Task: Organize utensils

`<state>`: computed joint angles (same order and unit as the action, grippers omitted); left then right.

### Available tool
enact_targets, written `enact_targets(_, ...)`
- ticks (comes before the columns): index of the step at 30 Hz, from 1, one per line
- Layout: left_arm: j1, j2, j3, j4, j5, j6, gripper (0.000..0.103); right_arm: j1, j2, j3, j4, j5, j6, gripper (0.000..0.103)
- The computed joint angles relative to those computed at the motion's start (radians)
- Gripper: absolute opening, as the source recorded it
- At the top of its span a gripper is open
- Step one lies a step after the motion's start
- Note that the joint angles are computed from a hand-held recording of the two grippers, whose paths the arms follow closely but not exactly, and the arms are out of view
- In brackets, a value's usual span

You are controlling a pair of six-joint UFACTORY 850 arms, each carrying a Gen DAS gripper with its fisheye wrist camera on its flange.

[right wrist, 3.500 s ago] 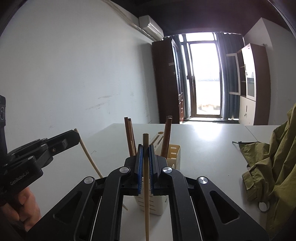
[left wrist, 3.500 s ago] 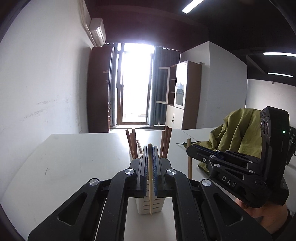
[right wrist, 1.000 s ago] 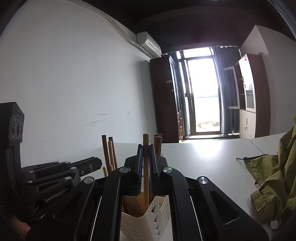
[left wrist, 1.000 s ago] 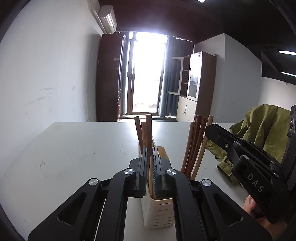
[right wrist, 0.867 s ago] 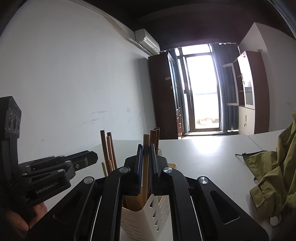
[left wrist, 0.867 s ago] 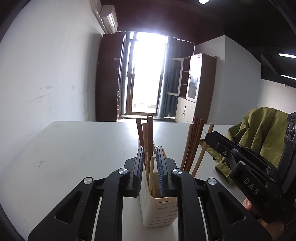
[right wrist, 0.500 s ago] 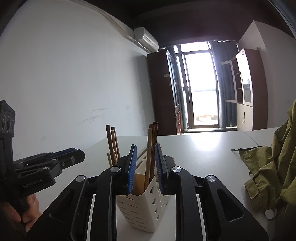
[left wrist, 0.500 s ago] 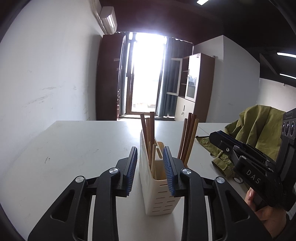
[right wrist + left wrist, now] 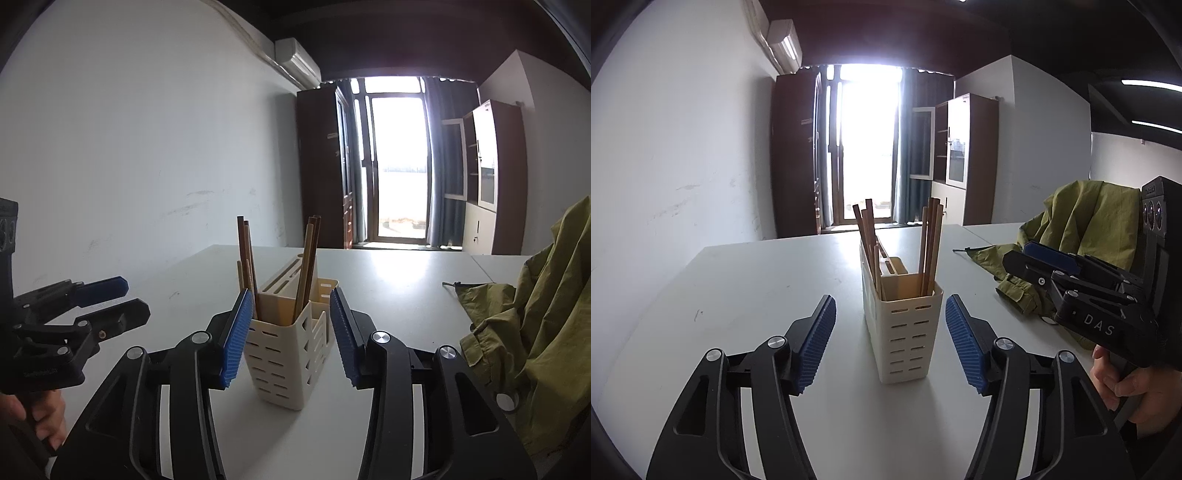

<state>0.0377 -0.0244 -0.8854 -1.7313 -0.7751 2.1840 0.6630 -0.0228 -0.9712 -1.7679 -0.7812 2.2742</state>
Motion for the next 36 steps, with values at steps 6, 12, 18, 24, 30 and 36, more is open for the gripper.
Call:
enact_targets(6,0.037,0.012,0.030,0.084,-0.031,-0.026,0.081,0.038,0.026,0.044,0.039,-0.013,-0.003,0.060)
enact_targets(12,0.087,0.020,0.098,0.041,-0.088,0.049,0.097,0.061,0.037,0.083,0.050,-0.028,0.024,0.079)
enact_targets(18,0.096,0.018,0.135,-0.012,-0.078,0.136,0.097,0.075,0.038,0.103,0.019,-0.030,0.032,0.092)
enact_targets(24,0.094,-0.005,0.124,0.012,-0.053,0.121,0.097,0.076,0.048,0.131,-0.019,-0.002,0.091,0.096)
enact_targets(30,0.093,-0.003,0.128,-0.015,-0.030,0.138,0.097,0.084,0.031,0.128,-0.002,-0.001,0.058,0.096)
enact_targets(36,0.089,-0.006,0.127,-0.043,0.011,0.160,0.097,0.077,0.027,0.129,-0.006,0.019,0.070,0.096)
